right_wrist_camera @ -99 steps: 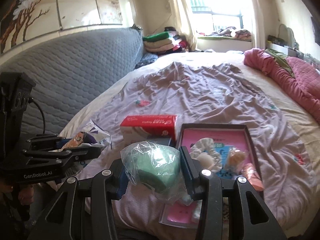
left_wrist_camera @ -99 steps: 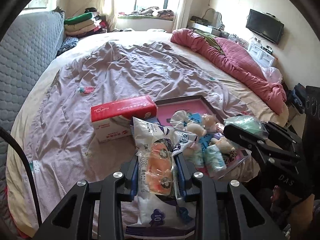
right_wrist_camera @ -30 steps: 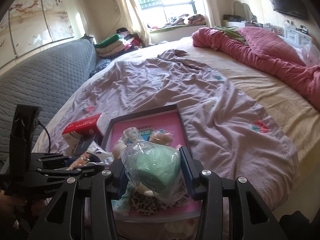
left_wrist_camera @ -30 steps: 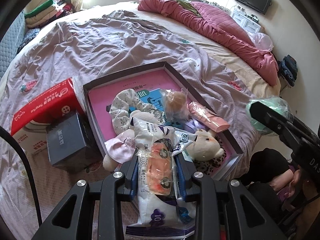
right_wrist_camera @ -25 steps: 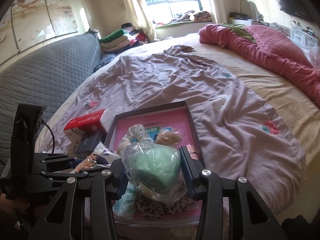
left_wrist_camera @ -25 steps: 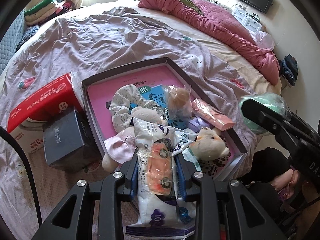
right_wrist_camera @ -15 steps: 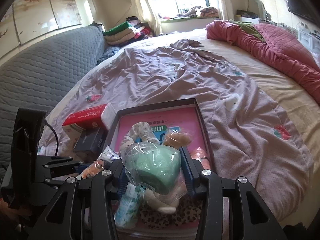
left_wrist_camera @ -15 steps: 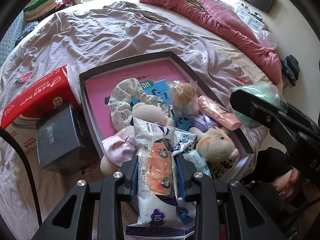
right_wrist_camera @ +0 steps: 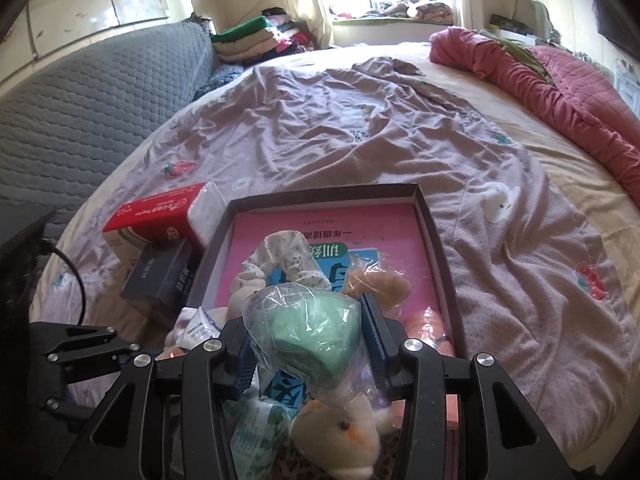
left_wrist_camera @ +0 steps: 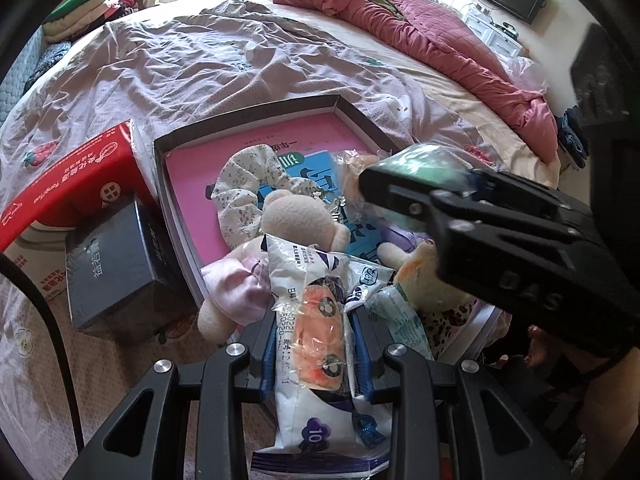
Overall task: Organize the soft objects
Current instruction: 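Lower the green bagged item into the tray and open the right gripper while the left holds the wipes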
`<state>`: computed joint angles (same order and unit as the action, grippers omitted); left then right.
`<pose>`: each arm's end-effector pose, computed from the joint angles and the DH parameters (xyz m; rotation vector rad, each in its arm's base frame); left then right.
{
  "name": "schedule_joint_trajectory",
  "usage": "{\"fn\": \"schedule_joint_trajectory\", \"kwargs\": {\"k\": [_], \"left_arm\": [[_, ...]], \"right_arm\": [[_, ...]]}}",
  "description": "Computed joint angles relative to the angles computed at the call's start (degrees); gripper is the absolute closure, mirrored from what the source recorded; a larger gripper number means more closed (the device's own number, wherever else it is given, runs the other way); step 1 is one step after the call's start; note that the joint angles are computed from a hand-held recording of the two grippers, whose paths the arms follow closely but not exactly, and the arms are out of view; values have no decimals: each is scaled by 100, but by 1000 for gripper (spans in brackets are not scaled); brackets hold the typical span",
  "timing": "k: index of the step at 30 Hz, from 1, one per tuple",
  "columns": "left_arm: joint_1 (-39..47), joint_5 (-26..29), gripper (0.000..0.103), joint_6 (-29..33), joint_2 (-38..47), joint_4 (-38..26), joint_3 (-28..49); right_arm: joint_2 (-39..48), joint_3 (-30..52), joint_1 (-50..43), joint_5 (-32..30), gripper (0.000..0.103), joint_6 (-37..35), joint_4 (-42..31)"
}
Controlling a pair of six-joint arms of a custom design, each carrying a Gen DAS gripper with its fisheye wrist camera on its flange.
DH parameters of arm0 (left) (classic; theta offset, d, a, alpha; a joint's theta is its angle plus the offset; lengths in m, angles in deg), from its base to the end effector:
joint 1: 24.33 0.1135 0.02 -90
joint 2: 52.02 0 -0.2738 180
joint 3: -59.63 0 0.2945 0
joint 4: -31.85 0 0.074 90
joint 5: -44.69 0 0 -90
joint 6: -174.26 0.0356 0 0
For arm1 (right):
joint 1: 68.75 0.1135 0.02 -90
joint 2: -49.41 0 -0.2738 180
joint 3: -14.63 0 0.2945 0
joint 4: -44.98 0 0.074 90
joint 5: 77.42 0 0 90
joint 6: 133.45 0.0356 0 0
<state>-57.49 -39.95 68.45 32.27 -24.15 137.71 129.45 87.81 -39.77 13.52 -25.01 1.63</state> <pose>0.2799 -0.1869 0.2573 0.4400 2.6756 -0.3935 0.2935 0.1619 0.2638 -0.2203 2.4681 0.3420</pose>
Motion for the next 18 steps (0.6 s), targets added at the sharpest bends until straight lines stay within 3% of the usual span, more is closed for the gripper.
{"fn": "schedule_joint_trajectory", "kwargs": {"k": [18], "left_arm": [[-18, 63, 71, -32, -81, 57, -126]], "right_arm": [[291, -194, 145, 128, 54, 191, 198]]}}
